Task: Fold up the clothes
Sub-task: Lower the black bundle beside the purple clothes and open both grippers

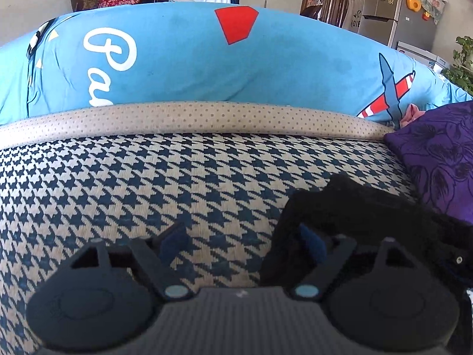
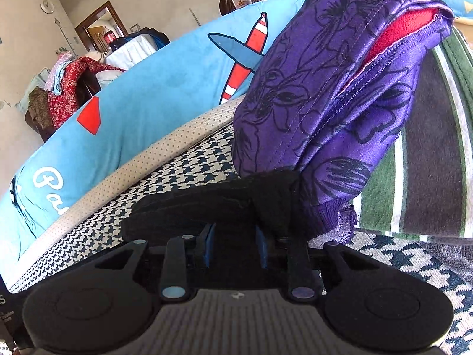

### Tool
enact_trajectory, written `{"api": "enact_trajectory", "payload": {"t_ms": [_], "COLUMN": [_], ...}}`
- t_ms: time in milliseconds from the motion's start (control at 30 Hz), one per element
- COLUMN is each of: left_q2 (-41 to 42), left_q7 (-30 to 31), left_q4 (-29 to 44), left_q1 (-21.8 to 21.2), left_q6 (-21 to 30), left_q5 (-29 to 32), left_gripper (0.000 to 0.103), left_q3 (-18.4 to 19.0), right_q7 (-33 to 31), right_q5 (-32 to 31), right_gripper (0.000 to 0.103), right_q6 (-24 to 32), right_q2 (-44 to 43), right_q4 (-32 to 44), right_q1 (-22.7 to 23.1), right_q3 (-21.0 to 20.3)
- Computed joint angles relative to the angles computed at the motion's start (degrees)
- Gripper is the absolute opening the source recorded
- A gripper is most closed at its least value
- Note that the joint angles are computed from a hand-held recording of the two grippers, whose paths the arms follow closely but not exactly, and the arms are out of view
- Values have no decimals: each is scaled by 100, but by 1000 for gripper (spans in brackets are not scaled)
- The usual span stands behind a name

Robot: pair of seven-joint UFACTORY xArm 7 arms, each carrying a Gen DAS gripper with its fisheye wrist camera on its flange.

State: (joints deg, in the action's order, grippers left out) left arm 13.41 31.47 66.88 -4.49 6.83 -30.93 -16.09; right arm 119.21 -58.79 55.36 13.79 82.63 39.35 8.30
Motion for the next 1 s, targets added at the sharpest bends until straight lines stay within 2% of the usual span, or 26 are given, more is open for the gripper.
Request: {"api": "enact_trajectory", "payload": {"t_ms": [167,267,300,367,433,700,767,867,1000], "left_q2": [115,28,-27,-137,-335,-1183,-1347,-1511,-1683], "left_q7": [-511,-682,-692,-696,-694,-444,-310,-150,-18], "left_q4": [91,79,51,-2,-140,-754,-849,-912,-1056], "left_q1": [-268,-244,-230,-219,-229,-340,-370,-408,-463], "left_q6": [6,137,167,230,308,904,1116,1479,1691], "left_q5": [691,937,993,1088,1188,1283,1164,1048,1168], "left_gripper": [97,98,98,99,101,103,103,103,103], "left_q3": [352,408,418,453,519,893,994,1125,1204], "right_q7": [-560,-770,-803,-840,-865,-682,-830,-1294,-1772], "right_q5": [253,362,379,380,397,704,823,956,1242], "right_gripper": [25,27,28,42,48,60,67,69,73], "right_q6": [475,648,637,488,396,578,786,1260,1871], "right_q2": [321,439,442,400,365,299,383,593,795], "right_q4": [503,712,729,688,671,784,963,1379,1848], "right_q1": [119,218,238,246,256,321,369,526,766], "right_q3": [-15,-76,-95,-120,-122,-65,-38,-27,-56]}}
